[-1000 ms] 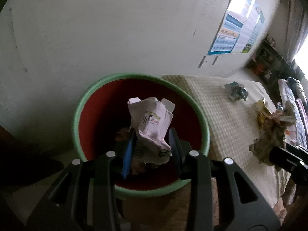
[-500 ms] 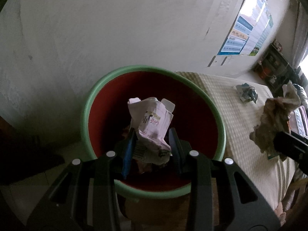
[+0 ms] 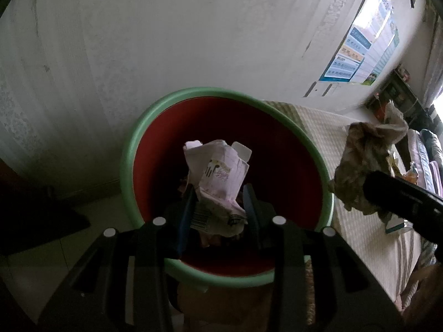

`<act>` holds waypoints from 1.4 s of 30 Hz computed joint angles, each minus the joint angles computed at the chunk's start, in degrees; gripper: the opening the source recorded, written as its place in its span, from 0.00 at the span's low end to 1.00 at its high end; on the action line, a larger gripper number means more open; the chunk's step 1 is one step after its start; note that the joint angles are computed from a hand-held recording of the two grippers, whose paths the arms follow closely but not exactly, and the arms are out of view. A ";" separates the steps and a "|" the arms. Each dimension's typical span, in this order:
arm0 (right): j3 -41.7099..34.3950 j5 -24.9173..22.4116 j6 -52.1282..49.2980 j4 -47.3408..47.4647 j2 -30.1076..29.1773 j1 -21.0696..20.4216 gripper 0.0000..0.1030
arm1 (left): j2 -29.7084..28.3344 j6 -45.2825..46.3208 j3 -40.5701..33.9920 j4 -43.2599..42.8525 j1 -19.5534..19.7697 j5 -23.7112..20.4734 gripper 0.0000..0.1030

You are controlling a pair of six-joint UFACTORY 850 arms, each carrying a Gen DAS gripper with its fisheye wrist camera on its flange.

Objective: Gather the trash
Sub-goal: 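Open both grippers over the bucket to drop the papers, then move both grippers back to the table toward the white milk carton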

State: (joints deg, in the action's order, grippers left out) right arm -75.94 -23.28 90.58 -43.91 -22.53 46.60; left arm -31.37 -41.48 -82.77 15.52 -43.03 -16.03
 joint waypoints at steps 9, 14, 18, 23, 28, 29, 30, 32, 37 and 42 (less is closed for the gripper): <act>2.81 2.09 8.48 -5.56 1.63 -0.53 0.57 | -0.01 -1.49 0.14 0.20 0.08 0.95 0.55; 9.63 -1.71 17.99 -10.04 6.86 -0.76 0.68 | -0.01 -3.32 -0.15 2.60 -0.41 0.80 0.60; 20.69 -8.40 31.69 -10.44 15.51 -1.19 0.69 | -0.04 -1.98 -0.28 2.27 -0.92 0.35 0.60; 32.07 -19.56 43.18 -2.01 26.14 -2.63 0.70 | -0.72 1.26 -1.53 0.48 -2.00 -0.42 0.60; 38.70 -18.79 48.61 1.51 32.28 -5.55 0.76 | -1.10 4.65 -2.83 -0.05 -3.66 -1.07 0.60; 38.25 -19.46 47.72 2.78 31.97 -5.76 0.80 | -1.03 4.12 -2.91 0.81 -3.97 -1.20 0.60; 38.36 -18.45 47.36 3.33 31.97 -6.31 0.80 | -1.02 4.20 -3.07 1.07 -4.21 -1.36 0.61; 39.25 -16.46 50.53 1.74 32.83 -6.18 0.79 | -0.98 4.72 -3.35 0.96 -4.52 -1.62 0.61; 38.07 -24.34 55.51 0.49 32.45 -1.16 0.79 | -0.13 0.56 -2.95 5.80 -5.01 -1.69 0.63; 40.03 -17.06 55.21 2.72 32.14 -3.90 0.80 | -0.76 5.37 -3.89 1.63 -5.40 -2.52 0.63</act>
